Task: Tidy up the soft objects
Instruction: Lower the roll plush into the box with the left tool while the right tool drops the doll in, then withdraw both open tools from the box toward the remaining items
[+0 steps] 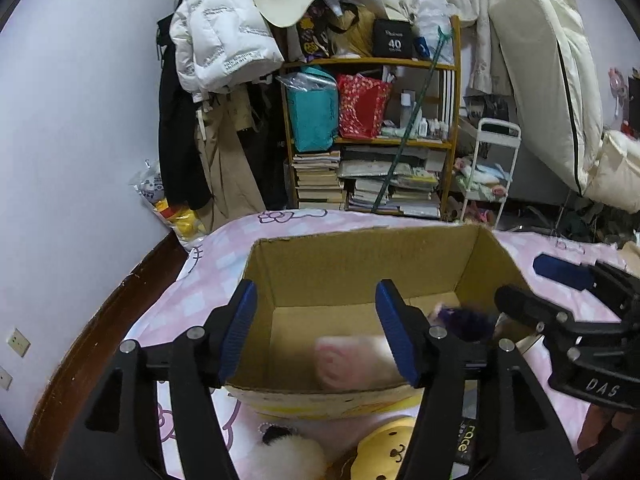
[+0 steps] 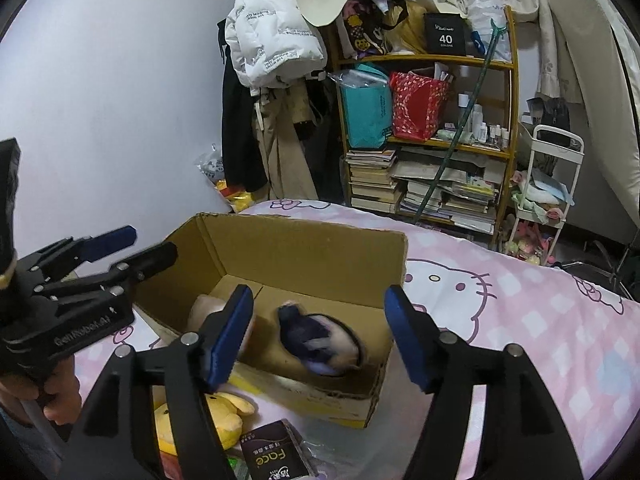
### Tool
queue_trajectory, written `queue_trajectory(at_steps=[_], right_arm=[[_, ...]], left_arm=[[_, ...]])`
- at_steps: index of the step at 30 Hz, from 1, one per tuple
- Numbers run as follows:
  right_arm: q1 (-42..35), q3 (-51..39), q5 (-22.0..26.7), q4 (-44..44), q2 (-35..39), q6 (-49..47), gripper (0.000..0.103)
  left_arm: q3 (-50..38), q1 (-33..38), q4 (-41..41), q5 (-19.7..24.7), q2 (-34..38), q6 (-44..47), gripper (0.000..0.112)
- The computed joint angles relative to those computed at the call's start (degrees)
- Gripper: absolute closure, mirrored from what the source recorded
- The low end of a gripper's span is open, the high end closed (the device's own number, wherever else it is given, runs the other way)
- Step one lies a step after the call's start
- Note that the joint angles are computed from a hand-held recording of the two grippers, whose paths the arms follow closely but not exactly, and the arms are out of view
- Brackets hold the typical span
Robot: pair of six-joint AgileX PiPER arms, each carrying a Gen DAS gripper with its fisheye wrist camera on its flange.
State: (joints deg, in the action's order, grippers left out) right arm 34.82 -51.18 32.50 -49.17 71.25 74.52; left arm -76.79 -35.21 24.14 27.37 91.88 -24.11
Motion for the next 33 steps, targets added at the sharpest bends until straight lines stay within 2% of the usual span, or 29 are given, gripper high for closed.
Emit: queue_trajectory(at_steps=[3,7,9,12,15,18,26,33], right_arm=[[0.99,0.69,1.02,-1.28,-1.16,1.85,0.016],[3.38,0.54,4.03,-2.30,-2.33,3.70,0.011],[4.46,0.40,5.50,-2.40,-3.07,4.23,0.005],[7.03,0.09,8.91,-3.08,-4.12,5.46,0.000],[10.12,-0.11,12.35,-3.94,-5.47,6.53,0.000],[13.55,-0.78,16.39,-4.79,-6.09,7.29,0.000],[22.10,-2.15,24.44,-6.04,-6.41,9.60,0.000],[27.38,-2.15,28.75,-6.10,-6.85,11.78,0.000]], left_arm=[[0.52,-0.09,0.94,0.31,-1.29,-0.86,0.041],[1.67,-0.93,5.19,1.57,-3.30,-4.14,0.030],[3.23,-1.35,9.37,1.85,-4.89,-8.59,0.025],[3.09,-0.63,6.04,2.99,-6.00,-5.32,0.025],[3.67,-0.64,5.98,4.76,-7.74,-4.99,0.018],[3.95,-1.01,6.79,7.30,-9.30,-5.55,0.017],[6.57,0.84,-0.20,11.42,-15.49,0.25,0.017],[8.64,-1.12,0.85,15.25,-18.97,-0.05,0.017]])
